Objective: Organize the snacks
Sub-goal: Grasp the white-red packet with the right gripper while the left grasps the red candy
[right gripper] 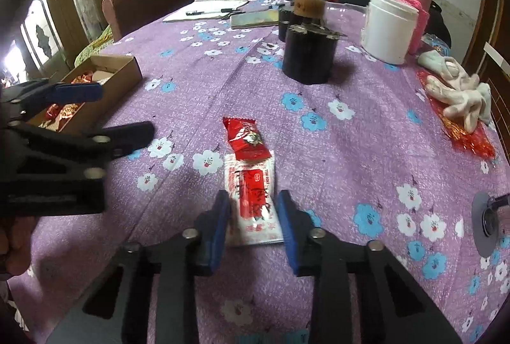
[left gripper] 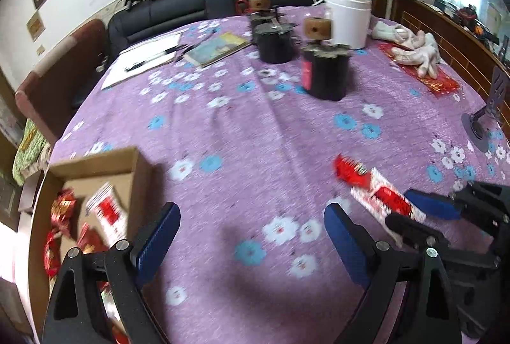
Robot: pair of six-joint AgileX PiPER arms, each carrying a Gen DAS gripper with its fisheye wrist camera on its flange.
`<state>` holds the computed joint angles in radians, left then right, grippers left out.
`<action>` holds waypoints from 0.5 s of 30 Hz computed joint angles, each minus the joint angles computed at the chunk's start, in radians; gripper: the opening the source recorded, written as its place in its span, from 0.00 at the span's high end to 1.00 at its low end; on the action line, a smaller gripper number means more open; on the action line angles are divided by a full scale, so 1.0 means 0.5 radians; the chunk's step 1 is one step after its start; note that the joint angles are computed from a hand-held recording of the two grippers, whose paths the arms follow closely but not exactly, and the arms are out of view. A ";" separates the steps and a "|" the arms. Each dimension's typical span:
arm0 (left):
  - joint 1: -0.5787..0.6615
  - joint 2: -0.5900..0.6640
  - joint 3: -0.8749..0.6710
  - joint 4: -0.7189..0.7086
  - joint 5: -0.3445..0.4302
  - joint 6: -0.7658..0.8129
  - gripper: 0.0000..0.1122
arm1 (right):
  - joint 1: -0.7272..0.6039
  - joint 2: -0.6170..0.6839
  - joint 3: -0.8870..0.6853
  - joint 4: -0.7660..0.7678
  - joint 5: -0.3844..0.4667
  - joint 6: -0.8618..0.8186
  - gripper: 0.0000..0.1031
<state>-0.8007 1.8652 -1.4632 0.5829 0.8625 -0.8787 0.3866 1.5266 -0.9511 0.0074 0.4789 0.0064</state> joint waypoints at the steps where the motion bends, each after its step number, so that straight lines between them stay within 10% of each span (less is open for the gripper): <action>1: -0.005 0.032 -0.047 -0.013 0.006 0.033 0.16 | -0.022 -0.031 0.024 0.029 -0.001 -0.009 0.77; 15: -0.016 0.469 -0.637 -0.259 0.085 0.183 0.16 | -0.334 -0.378 0.291 0.497 0.021 -0.423 0.77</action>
<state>-0.8088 2.0997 -1.7819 0.4535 0.9051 -0.7871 0.2195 1.3377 -0.8054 0.2560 0.4894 -0.2050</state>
